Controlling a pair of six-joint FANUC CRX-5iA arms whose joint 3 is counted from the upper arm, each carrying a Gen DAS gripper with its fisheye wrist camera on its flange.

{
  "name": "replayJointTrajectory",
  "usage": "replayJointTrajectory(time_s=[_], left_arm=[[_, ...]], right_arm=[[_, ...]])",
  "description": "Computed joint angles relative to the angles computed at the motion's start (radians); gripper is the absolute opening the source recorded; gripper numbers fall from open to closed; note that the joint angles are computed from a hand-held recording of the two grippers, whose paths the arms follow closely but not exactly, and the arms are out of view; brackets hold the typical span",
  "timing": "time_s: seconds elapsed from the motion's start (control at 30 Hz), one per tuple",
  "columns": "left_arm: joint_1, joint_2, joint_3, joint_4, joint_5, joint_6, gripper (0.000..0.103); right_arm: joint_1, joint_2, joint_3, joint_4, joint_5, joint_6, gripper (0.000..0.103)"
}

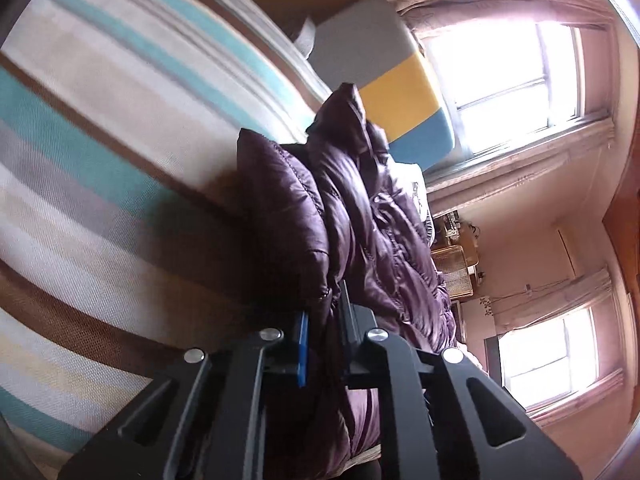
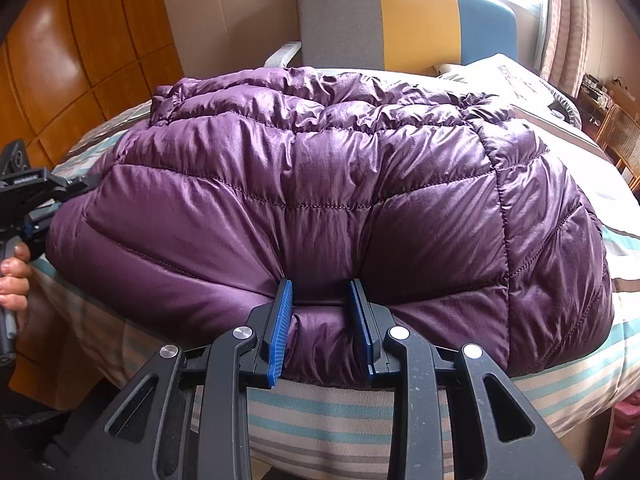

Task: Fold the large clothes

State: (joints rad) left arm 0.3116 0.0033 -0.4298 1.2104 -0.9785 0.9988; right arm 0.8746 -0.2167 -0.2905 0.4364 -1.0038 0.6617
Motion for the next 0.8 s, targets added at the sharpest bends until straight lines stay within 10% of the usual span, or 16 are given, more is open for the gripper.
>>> replayJointTrajectory(time_s=[0.8], left_arm=[[-0.072,-0.044,0.123,0.059,-0.029,-0.118,0.008]], right_arm=[[0.012,0.030,0.017,0.018,-0.027,-0.008,0.029]])
